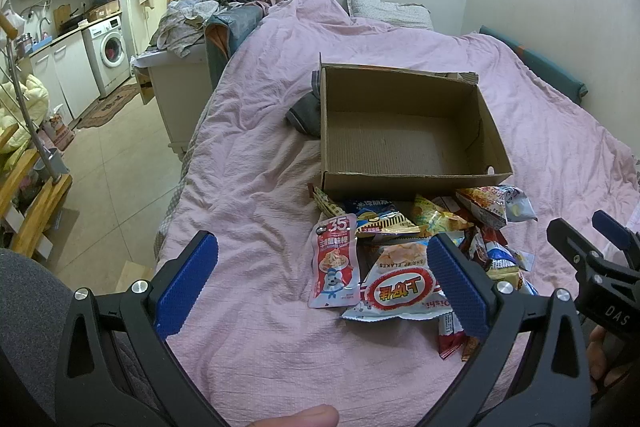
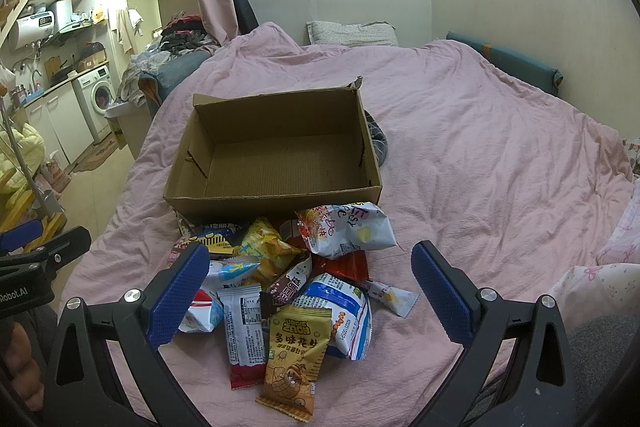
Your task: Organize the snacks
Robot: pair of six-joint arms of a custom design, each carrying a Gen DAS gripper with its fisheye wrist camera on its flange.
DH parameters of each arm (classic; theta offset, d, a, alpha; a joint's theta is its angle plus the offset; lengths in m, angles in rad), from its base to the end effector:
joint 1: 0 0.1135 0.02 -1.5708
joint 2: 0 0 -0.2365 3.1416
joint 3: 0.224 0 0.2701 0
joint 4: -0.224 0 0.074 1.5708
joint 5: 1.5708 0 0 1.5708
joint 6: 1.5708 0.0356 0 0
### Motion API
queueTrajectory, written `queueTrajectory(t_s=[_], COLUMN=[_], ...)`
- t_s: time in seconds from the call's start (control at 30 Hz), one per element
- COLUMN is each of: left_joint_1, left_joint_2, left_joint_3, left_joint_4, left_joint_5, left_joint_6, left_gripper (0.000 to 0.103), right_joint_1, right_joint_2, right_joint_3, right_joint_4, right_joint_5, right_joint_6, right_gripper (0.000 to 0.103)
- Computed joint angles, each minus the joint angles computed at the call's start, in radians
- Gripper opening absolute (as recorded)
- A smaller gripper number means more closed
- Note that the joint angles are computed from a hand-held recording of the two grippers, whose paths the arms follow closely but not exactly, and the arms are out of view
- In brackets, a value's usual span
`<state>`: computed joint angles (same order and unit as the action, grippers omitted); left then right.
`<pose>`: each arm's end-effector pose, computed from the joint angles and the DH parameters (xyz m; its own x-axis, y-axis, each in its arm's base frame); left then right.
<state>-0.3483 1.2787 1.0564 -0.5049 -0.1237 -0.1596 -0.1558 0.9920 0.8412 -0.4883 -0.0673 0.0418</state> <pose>0.2869 -0.0995 0.2678 -0.6570 0.0708 -0.7506 0.1496 0.9880 -0.0377 0.2453 -0.0361 0.2659 -0.5845 0.1340 -0.8003 0.1260 0.9893 0.0736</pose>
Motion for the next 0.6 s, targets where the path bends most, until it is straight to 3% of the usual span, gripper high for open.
queueTrajectory(t_s=[0.6], left_joint_1=[0.001], left_joint_2=[0.003], left_joint_3=[0.003], left_joint_4=[-0.002], left_joint_5=[0.002], left_joint_6=[-0.001], left_gripper=[0.103], right_joint_1=[0.003], right_joint_2=[0.007], right_joint_3=[0.006], right_joint_4=[-0.006], right_joint_5=[0.007], right_joint_6=[-0.001], right_gripper=[0.103])
